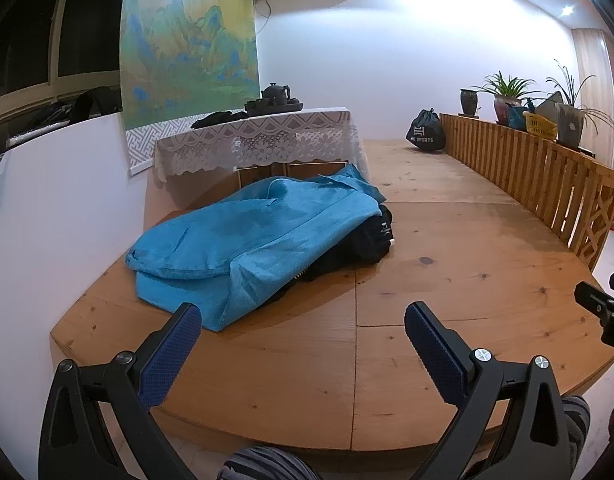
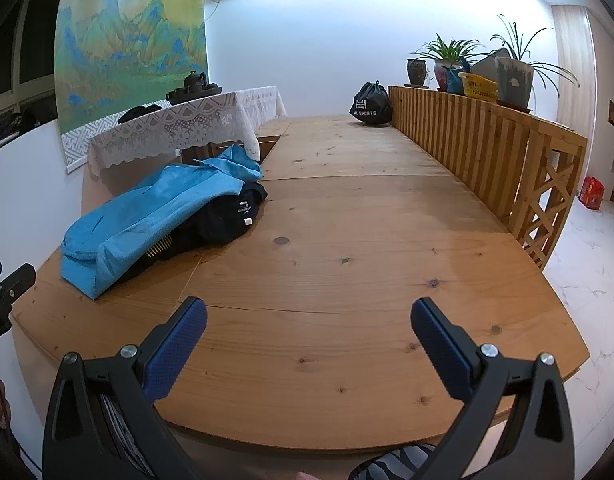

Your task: Fold clothes

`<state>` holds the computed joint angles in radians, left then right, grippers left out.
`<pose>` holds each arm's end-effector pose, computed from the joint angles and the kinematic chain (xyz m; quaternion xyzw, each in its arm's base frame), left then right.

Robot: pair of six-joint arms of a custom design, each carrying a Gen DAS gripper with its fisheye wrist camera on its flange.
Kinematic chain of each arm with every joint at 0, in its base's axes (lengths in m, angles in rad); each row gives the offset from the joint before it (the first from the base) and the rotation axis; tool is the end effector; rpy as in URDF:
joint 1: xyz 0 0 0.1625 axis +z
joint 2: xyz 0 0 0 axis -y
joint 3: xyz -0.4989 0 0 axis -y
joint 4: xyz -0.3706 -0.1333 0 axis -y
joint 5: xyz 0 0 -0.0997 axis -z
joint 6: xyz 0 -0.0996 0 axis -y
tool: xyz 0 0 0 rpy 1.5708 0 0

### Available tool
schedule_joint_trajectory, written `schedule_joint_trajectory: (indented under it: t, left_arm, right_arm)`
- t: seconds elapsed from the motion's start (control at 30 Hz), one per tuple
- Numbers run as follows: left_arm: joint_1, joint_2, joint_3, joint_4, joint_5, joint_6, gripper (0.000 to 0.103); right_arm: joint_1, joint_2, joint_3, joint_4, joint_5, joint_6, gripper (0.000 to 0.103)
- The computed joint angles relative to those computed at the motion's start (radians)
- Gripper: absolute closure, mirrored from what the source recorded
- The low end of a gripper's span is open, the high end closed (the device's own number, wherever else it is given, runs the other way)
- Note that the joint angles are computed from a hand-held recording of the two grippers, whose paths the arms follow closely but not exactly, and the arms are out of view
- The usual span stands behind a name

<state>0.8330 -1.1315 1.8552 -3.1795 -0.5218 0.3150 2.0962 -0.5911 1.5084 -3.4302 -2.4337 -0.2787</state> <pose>-0.2353 -0.5854 0.4144 0.2076 0.7840 -0.4573 0.3647 0.4263 -0.6204 0.1888 0.1421 -0.8192 0.4550 0.3191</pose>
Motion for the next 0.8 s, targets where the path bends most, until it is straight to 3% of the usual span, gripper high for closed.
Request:
schedule_joint_trajectory:
  t: [0.6,0.8]
  left_arm:
    - [0.068,0.067,-0.143,0.016,-0.045,0.02,0.0]
    - [0.093,0.069,-0.17,0.065,-0.114,-0.033,0.001]
  right_arm:
    - [-0.017,0.038,-0.078,0.06,-0.012,-0.008,0.0]
    - [-0.028,0.052,-0.108,0.094,-0.007,-0.003,0.0]
